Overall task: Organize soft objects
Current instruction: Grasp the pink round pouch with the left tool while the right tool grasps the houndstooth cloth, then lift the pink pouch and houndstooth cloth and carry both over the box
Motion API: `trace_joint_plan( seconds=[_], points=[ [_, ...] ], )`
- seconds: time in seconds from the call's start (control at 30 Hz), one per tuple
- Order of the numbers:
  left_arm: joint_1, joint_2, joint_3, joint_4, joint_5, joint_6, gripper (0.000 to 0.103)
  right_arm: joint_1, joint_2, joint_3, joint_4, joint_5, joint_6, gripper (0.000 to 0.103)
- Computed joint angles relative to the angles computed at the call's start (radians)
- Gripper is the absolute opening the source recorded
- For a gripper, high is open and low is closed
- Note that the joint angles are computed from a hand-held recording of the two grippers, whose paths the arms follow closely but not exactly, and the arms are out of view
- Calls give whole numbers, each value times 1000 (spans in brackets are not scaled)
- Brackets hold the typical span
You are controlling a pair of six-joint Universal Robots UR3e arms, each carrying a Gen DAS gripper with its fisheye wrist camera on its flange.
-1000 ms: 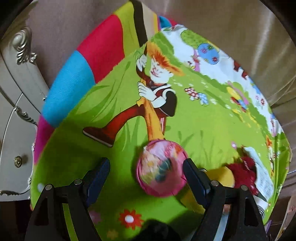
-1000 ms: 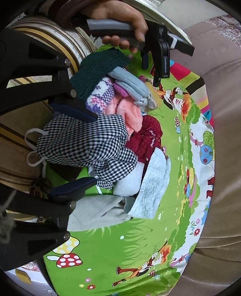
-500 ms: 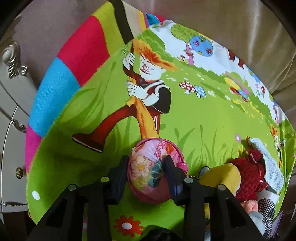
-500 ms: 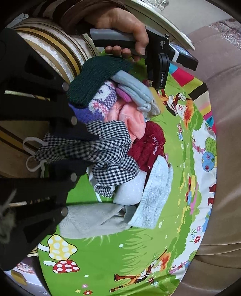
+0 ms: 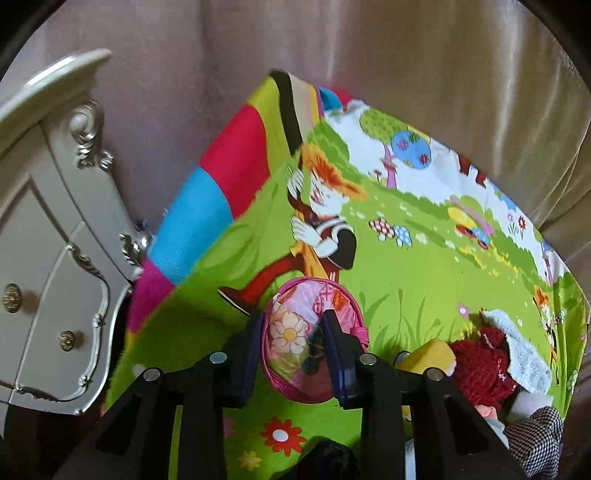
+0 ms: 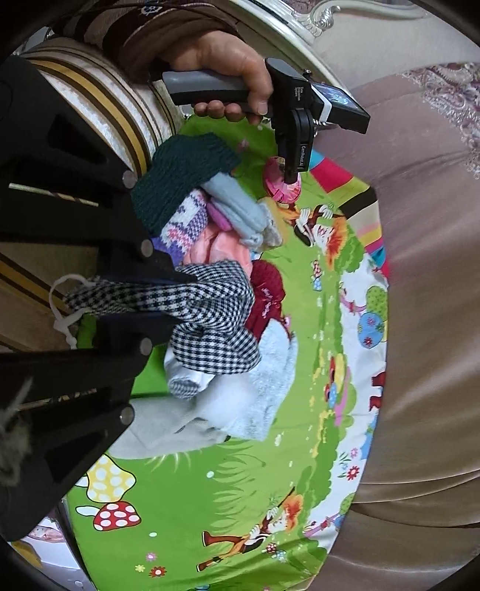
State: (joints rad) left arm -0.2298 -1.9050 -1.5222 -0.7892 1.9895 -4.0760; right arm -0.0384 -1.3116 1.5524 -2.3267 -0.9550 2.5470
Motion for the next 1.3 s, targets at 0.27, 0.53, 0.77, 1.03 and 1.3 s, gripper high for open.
trace_joint_plan(
  seconds=[0.27,0.53,0.77,1.03,1.3],
  points=[
    [-76,85,-62,-1,75,-85,33,-45,-83,77,31,52,-51,15],
    [-199,133,-61,-20,158,-176,33,-110,-179,161,74,89,-98,15],
    [-314,104,21,-66,205,-230,33,-167,-250,209,121,122,-135,15],
    [-418,10,126,-34,186,-241,33,-240,-316,253,171,132,-166,15],
    [-479,-110,288,-55,158,-224,33,-319,-372,284,212,130,-180,15]
  ],
)
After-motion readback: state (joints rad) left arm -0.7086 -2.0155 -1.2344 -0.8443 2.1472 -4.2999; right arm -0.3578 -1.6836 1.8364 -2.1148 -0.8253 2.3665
